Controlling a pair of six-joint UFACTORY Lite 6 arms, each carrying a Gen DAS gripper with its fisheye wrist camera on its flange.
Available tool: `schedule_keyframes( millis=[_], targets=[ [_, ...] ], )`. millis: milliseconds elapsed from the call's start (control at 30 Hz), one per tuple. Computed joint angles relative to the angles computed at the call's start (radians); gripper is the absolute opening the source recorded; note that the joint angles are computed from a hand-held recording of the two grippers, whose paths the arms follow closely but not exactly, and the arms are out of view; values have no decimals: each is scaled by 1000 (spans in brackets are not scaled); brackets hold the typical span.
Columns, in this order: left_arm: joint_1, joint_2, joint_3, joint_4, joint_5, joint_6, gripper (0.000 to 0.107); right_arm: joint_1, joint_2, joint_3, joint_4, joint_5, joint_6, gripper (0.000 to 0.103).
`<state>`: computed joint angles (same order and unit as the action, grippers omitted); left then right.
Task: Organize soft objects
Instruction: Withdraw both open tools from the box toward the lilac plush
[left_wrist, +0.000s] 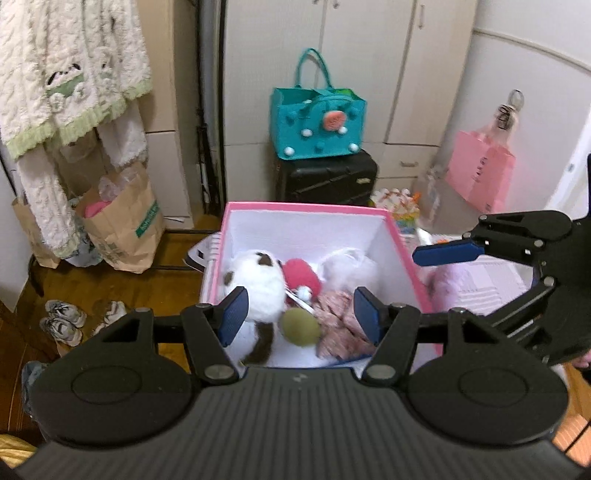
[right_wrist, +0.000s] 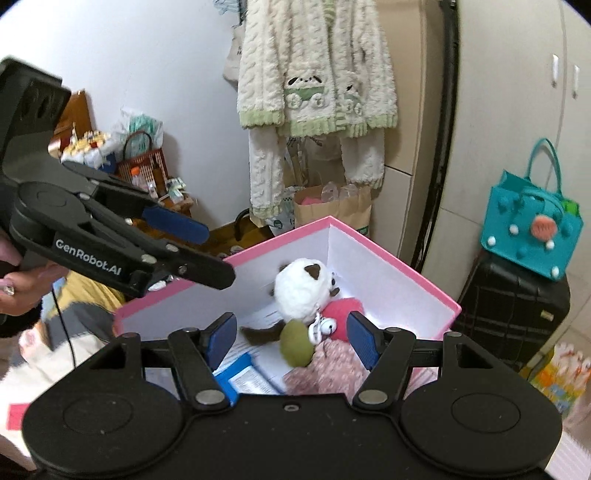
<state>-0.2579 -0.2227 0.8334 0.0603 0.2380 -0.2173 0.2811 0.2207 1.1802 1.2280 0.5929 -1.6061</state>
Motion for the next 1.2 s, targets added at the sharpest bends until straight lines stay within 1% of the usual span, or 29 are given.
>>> schedule_keyframes(
  millis=[133, 167, 200, 267, 433, 600, 767, 833, 900, 1067, 1200],
  targets=[
    [28, -62, 2, -294, 118, 291, 62, -56, -83, -49, -66, 100, 105, 70],
    [36, -69, 3, -343, 145, 337, 62, -64, -97, -58, -80, 119, 125, 70],
    [44, -79, 3, -379, 177, 369, 62, -75, -115, -73, -88, 133, 138, 71],
    [39, -110, -7, -374, 217, 352, 62, -91, -156, -105, -107, 153, 157, 71],
    [-52, -208, -39, -179, 275, 142, 62, -132, -283, -212, -122, 186, 157, 71],
    [-183, -288, -65, -7, 343, -43, 64, -203, -412, -312, -147, 255, 139, 70],
    [-349, -331, -87, 157, 413, -235, 65, -318, -539, -417, -171, 345, 95, 71],
    [-430, -335, -95, 239, 443, -335, 65, -378, -582, -458, -180, 385, 65, 71],
    [-542, -334, -109, 346, 473, -477, 65, -435, -618, -493, -190, 420, 37, 71],
    [-722, -267, -86, 446, 494, -637, 65, -590, -677, -566, -222, 507, -44, 71],
    [-807, -200, -36, 525, 472, -724, 66, -715, -726, -649, -222, 513, -120, 71]
  ],
)
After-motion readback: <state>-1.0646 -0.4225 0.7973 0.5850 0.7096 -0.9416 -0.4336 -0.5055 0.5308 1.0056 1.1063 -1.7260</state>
